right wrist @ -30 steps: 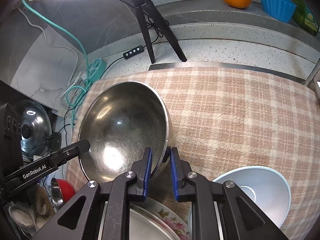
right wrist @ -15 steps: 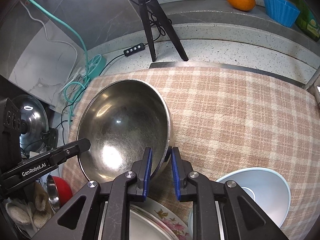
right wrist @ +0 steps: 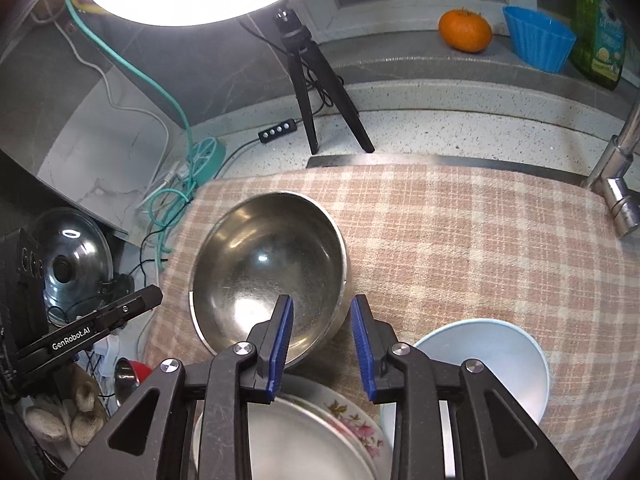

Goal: Organize plates and bowls
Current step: 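Move both open grippers to the red-backed steel bowl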

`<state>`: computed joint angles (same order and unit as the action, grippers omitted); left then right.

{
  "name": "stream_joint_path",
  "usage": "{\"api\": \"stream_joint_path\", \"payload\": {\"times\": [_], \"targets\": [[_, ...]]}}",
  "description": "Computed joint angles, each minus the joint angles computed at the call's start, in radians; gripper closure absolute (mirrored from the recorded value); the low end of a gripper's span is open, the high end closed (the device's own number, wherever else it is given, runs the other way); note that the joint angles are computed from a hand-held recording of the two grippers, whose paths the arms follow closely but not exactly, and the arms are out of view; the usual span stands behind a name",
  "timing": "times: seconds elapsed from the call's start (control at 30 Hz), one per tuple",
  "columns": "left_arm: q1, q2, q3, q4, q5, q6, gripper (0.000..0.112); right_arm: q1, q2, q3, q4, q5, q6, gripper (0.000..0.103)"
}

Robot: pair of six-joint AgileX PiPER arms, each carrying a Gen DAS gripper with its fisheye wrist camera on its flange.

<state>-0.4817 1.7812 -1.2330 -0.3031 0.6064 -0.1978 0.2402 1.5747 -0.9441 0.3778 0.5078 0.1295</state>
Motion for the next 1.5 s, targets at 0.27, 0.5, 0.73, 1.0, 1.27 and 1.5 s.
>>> {"api": "stream_joint_path", "payload": {"times": [0.27, 0.5, 0.73, 1.0, 1.27, 1.5], "targets": [[0.053, -0.219, 0.190, -0.045, -0.027, 0.055, 0.096, 0.113, -0.132, 0.037, -0.126, -0.020, 0.150, 0.075], [0.150, -0.425, 0.372, -0.071, -0.023, 0.077, 0.095, 0.265, -0.145, 0.018, -0.158, -0.038, 0.238, 0.072], [0.310, -0.580, 0.559, -0.135, -0.008, 0.142, 0.095, 0.437, -0.063, -0.043, -0.240, -0.061, 0.350, 0.072], [0.527, -0.628, 0.717, -0.267, 0.017, 0.340, 0.095, 0.546, 0.117, -0.172, -0.175, -0.064, 0.315, 0.072], [0.595, -0.599, 0.777, -0.320, -0.010, 0.446, 0.095, 0.615, 0.316, -0.360, -0.141, 0.004, 0.284, 0.072], [0.625, -0.545, 0.787, -0.357, -0.038, 0.509, 0.095, 0.624, 0.418, -0.450, -0.132, 0.059, 0.290, 0.072]]}}
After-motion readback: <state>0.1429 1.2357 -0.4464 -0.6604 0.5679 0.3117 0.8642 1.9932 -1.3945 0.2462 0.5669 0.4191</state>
